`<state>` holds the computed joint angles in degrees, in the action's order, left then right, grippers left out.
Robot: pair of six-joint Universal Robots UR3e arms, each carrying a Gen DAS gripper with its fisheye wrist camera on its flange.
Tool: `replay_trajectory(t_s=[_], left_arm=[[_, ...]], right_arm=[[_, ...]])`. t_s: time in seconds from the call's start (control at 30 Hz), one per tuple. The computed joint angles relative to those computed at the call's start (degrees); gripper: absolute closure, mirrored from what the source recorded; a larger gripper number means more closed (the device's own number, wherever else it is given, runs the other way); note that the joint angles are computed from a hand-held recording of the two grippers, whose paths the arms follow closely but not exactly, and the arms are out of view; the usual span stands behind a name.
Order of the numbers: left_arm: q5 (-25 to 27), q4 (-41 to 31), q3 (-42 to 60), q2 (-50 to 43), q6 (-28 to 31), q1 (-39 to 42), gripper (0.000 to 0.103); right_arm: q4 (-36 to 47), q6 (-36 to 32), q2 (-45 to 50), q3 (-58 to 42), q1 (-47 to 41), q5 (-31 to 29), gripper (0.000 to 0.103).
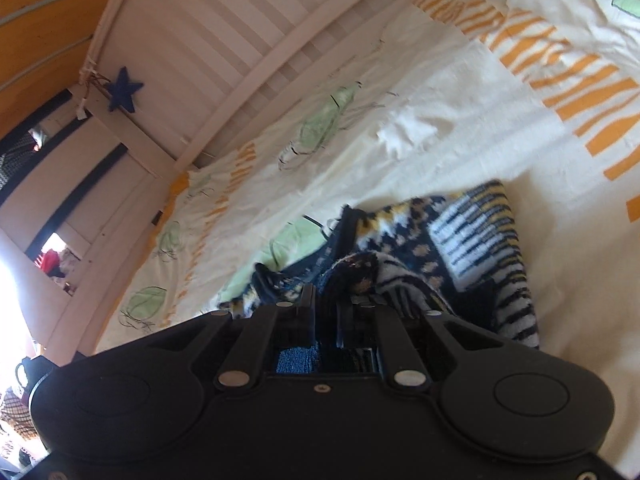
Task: Fold small clothes
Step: 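Lift the hem with both tools and fold it over toward the collar, then open both tools to release the hem on the collar and withdraw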
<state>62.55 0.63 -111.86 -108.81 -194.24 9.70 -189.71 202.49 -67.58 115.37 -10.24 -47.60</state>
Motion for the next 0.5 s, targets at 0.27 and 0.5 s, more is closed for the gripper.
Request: replay_trajectory(t_s=[0.27,0.5], left_arm=[[1.60,-1.21,2.45,-2.05,-0.88,-0.36,0.084],[6.63,3.26,3.32,-2.75,-0.94,-1.12,0.076]], right_arm=[[-1.29,1.38,3.04,-1.49,0.08,0.10,0.067],[-14.91,9.40,7.94,-1.62,-1.71,4.00,0.023]])
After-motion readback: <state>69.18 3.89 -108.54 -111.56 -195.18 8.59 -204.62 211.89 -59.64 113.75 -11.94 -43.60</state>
